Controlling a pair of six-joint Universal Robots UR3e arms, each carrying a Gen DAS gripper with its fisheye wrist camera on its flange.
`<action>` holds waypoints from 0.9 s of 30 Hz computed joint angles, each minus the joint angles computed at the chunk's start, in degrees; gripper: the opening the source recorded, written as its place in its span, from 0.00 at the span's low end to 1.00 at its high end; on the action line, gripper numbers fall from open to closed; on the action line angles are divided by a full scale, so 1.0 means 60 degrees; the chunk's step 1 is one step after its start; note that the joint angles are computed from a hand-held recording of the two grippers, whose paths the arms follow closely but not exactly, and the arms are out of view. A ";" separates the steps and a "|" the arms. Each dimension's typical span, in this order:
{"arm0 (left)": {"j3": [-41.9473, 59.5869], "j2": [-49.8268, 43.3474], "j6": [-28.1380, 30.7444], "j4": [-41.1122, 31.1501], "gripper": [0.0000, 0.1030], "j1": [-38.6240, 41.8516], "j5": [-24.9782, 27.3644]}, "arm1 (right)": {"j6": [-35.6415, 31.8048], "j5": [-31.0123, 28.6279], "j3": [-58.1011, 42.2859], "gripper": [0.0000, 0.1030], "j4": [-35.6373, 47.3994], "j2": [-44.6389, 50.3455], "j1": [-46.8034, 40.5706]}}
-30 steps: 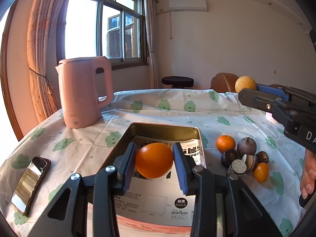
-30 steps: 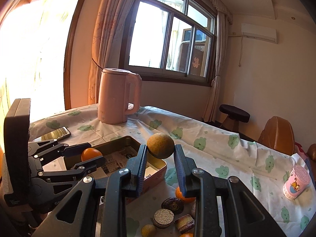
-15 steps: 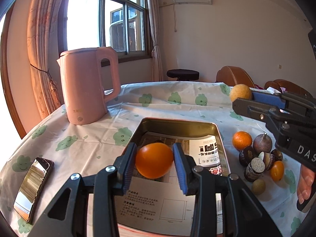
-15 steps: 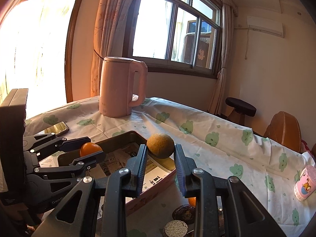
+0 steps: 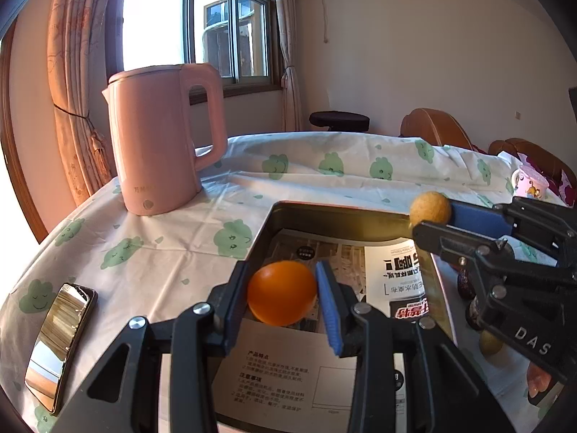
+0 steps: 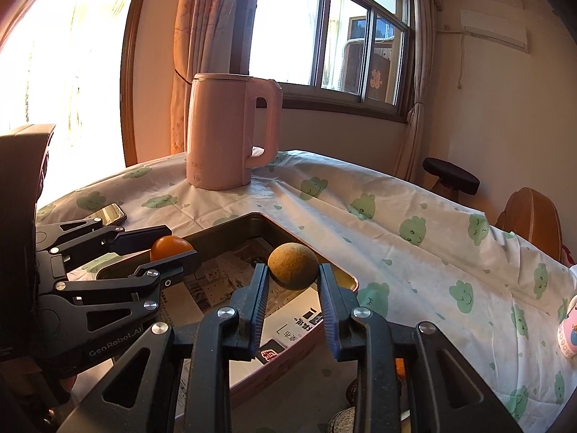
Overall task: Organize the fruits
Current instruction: 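Open the left tool over the tin box while the right tool releases the kiwi inside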
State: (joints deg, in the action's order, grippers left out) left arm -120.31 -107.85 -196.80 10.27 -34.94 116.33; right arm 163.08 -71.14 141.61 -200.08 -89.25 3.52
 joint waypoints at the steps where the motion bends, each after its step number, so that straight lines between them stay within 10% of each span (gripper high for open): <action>1: 0.0031 0.0003 0.0000 -0.0098 0.38 0.0004 0.0024 | 0.0008 -0.0030 -0.0032 0.29 -0.0022 0.0095 0.0053; 27: 0.0340 0.0111 -0.0188 -0.1320 0.39 0.0402 -0.0550 | 0.0101 -0.1229 -0.0953 0.29 0.0272 0.1479 0.1241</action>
